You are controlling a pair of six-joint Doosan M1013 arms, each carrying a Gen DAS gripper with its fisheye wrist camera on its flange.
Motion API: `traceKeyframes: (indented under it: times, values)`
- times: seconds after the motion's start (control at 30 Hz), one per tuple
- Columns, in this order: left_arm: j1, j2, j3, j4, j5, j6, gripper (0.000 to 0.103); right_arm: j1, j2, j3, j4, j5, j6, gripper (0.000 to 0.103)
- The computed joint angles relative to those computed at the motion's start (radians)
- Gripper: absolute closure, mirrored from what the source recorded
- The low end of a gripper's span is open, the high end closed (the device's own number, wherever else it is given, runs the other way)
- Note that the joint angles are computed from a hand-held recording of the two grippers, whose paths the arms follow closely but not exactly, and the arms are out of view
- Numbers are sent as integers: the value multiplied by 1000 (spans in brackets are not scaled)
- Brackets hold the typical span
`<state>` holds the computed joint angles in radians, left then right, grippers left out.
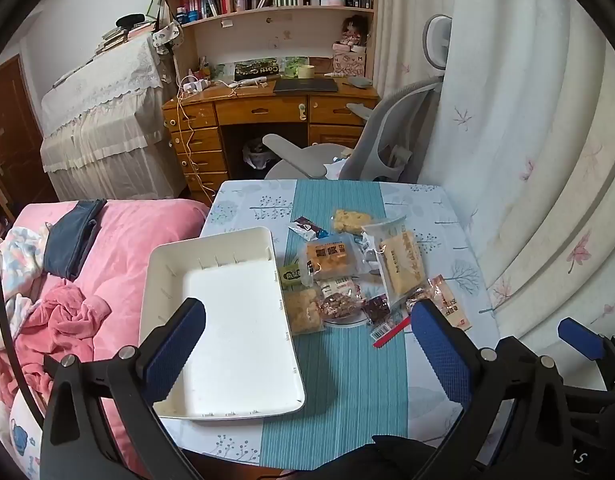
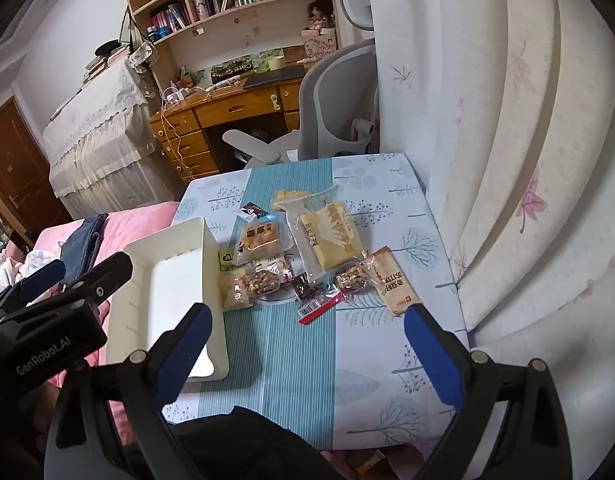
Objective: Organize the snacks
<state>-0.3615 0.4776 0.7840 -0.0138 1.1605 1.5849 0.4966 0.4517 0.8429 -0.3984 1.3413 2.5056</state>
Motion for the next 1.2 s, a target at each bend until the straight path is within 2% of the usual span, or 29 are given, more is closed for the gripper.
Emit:
traceKeyframes:
  times: [0.2,0.23,0.43,1.2]
  values:
    - [-7,-4,13,5,-19,3,1,-1,-1,5,8,-9,3,5]
    - [-5,-22,48,1,-53,7,1,-1,-1,4,6,-7,3,5]
    - [1,-10,23,-24,-28,13,1,-1,2,2,6,-4,2,5]
    - [-3,10,4,-47,-18,19,1,2,12,-14,-3,3,1,5]
